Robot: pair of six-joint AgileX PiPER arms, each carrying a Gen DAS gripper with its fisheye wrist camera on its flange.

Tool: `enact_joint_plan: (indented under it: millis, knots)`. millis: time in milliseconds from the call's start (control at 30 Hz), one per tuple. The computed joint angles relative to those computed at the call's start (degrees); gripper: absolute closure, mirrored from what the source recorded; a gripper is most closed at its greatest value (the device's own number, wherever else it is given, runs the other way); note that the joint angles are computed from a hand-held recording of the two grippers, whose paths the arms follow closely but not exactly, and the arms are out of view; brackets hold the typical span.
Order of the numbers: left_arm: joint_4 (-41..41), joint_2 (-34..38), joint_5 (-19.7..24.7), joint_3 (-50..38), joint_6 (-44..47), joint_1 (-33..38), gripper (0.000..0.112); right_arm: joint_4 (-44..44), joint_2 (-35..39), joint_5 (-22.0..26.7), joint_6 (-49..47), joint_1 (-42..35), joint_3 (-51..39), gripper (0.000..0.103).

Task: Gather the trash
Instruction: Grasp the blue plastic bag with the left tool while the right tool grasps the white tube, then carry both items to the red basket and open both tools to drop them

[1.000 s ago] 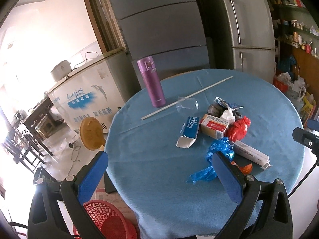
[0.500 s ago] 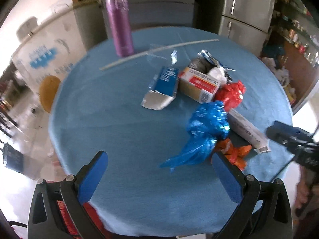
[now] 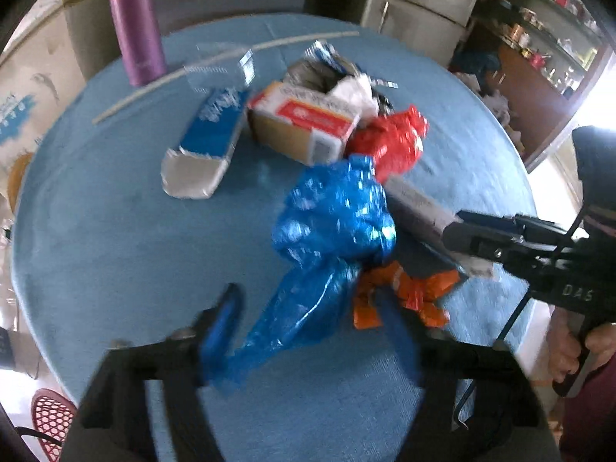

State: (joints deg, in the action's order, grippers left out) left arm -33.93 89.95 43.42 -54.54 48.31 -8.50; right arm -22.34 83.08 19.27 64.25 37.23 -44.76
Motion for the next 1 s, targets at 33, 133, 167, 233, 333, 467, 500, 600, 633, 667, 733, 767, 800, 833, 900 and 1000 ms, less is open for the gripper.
enact_joint_plan:
  millis: [33,133,167,233,333,467,500,600,633,667,733,767,800,833,900,1000]
  knots:
    - [-0.15,0.47,0.55,0.00,0.43,0.39,0.064,-0.32,-0.34,0.34,0.23,0.18,0.11,0.061]
    - [-1.70,2.02,2.49,-0.25,1.72,1.90,0.078,4.59,-0.17,-0.75,-4.43,-0.57,-0.27,0.046]
    - [-2.06,2.08,2.61,-0.16,2.08,2.27,0.079,2.63,0.02,-0.45,-2.62,-0.25,-0.49,0.046]
    - [-2.59,2.07,2.44,-0.03,3.06,2.74,0.085,0.31,1.83,1.46,-1.19,0.41,-2.31,0.046]
    - [-4.15,0.60,2.43,1.11,5.92,3.49,0.088,-0.47,4.34,3.66,-1.18,0.99,-4.46,0.054]
    - [-5.95,-2.96,2.17,3.15,10.14,5.01,0.090,-5.53,6.04,5.69,3.90,2.73,-6.00,0.078]
    - [-6.58,-3.94,2.42,3.59,11.18,5.60,0.090,-5.89,5.85,5.13,4.65,2.77,-5.75,0.083]
    - [-7.85,-6.50,3.90,4.38,13.51,8.17,0.090,-7.24,4.93,4.67,7.49,3.09,-5.20,0.086]
    - [-8.44,-7.66,4.66,4.98,14.14,9.33,0.090,-6.40,4.63,4.23,6.90,2.83,-5.02,0.086]
    - [-8.85,-8.53,5.76,5.06,14.39,10.67,0.090,-5.33,3.96,3.73,6.35,2.76,-4.75,0.086]
    - [-9.27,-10.32,7.79,5.12,14.31,13.60,0.090,-5.02,2.71,3.03,6.80,3.01,-4.32,0.086]
    - [-9.08,-11.79,8.96,5.11,13.89,15.73,0.090,-5.08,2.00,2.68,7.16,3.41,-4.47,0.086]
    - [-8.91,-12.98,9.65,5.21,13.58,17.18,0.090,-5.64,1.70,2.72,8.19,4.02,-4.75,0.086]
    - [-8.66,-14.41,10.81,5.19,13.52,19.61,0.090,-4.92,1.11,2.10,7.93,4.29,-5.09,0.086]
    - [-7.43,-16.64,13.27,4.60,12.56,24.44,0.090,-2.26,0.15,0.77,5.61,4.49,-5.72,0.086]
    - [-7.21,-19.09,20.39,3.02,14.33,37.30,0.090,0.33,0.38,-0.99,3.11,5.74,-8.45,0.086]
